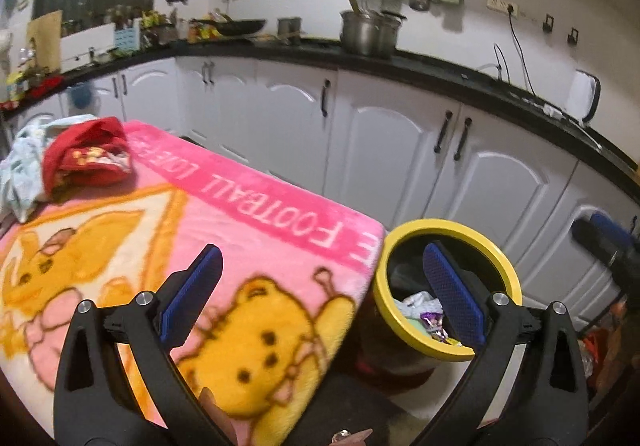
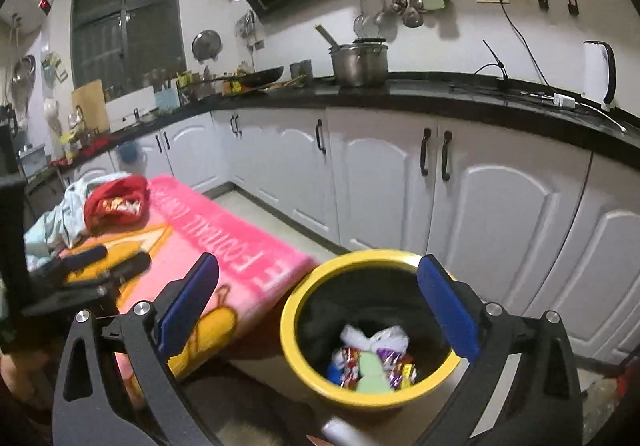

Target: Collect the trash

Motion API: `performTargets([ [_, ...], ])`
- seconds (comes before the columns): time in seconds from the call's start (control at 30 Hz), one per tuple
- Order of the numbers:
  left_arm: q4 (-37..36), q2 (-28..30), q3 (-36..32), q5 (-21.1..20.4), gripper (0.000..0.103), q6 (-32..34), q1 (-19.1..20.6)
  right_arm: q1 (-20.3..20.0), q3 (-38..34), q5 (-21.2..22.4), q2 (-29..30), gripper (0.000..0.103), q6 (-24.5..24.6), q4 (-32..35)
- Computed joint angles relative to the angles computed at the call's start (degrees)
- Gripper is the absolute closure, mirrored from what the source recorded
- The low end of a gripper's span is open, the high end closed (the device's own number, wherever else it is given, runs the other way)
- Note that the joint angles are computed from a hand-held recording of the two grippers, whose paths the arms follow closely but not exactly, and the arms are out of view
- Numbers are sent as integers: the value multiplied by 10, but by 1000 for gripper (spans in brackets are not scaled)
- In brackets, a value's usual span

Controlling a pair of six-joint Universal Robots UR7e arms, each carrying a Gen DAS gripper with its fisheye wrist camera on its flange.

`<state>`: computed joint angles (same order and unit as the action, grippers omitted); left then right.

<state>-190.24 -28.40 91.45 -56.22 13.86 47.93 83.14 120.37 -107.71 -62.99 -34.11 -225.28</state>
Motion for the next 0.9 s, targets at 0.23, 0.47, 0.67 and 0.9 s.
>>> performTargets([
  [0.23, -106, -23, 71, 19, 11, 38, 4, 6, 16, -12, 106, 6, -61, -164],
  [0.47, -194, -28, 115, -3, 11, 54, 10, -5, 18, 38, 131, 6, -85, -258],
  [0.67, -217, -27, 128, -19, 11, 58, 9, -9, 19, 45, 135, 6, -92, -276],
  [0.9, -231, -24, 128, -15, 11, 64, 6, -10, 21, 45, 135, 6, -93, -278],
])
